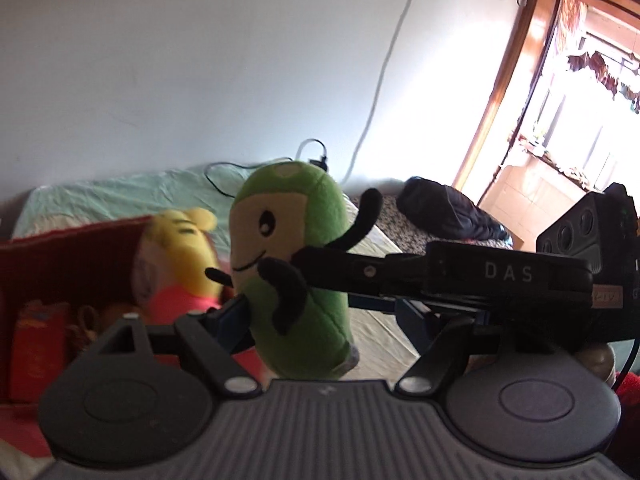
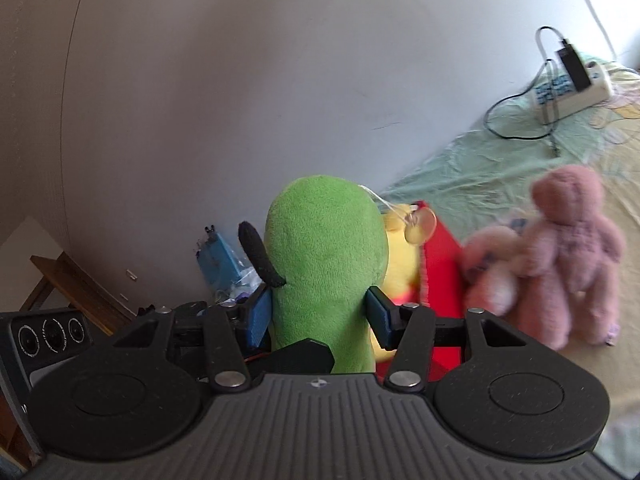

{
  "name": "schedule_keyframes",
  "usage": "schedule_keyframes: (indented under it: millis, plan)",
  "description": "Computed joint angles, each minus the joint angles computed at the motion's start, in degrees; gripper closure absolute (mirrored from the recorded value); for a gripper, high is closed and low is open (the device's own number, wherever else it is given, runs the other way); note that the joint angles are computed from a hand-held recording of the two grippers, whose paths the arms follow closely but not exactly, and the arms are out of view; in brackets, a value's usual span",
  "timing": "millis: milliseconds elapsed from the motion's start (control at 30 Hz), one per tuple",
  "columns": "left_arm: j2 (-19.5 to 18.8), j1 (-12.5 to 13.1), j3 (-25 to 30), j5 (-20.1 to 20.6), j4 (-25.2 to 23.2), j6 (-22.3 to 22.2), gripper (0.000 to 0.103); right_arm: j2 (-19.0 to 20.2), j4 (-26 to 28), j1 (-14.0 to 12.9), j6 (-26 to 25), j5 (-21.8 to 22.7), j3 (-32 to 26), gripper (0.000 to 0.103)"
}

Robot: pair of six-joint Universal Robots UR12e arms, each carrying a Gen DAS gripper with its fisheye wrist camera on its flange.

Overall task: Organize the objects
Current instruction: 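Carry the green plush over the red box and lower it inside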

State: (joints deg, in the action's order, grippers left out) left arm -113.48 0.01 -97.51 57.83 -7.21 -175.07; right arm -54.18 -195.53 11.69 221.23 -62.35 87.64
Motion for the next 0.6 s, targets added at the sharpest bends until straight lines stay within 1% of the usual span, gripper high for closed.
schedule_keyframes:
  millis: [133, 267, 433, 600]
  plan:
    - [0.41, 2.39, -0.29, -0.09, 0.9, -0.39, 0.025, 2.65, 2.68, 1.45, 0.8, 0.87, -5.01, 0.049]
    - [0.35, 4.66, -0.07, -0.65, 0.5, -1.45, 0.025, 5.0, 6.26, 2.84, -0.25, 0.58, -9.47, 0.049]
    - [-0.41, 6.45, 0.75, -0.17, -0.76, -2.61, 0.025, 6.91, 10.79, 4.15, -1.73, -0.03, -13.42, 0.049]
    - [-1.76, 7.77, 1.99, -1.24, -2.87, -2.49, 0.025, 8.12, 15.13, 4.9, -2.98, -1.49, -15.72, 0.049]
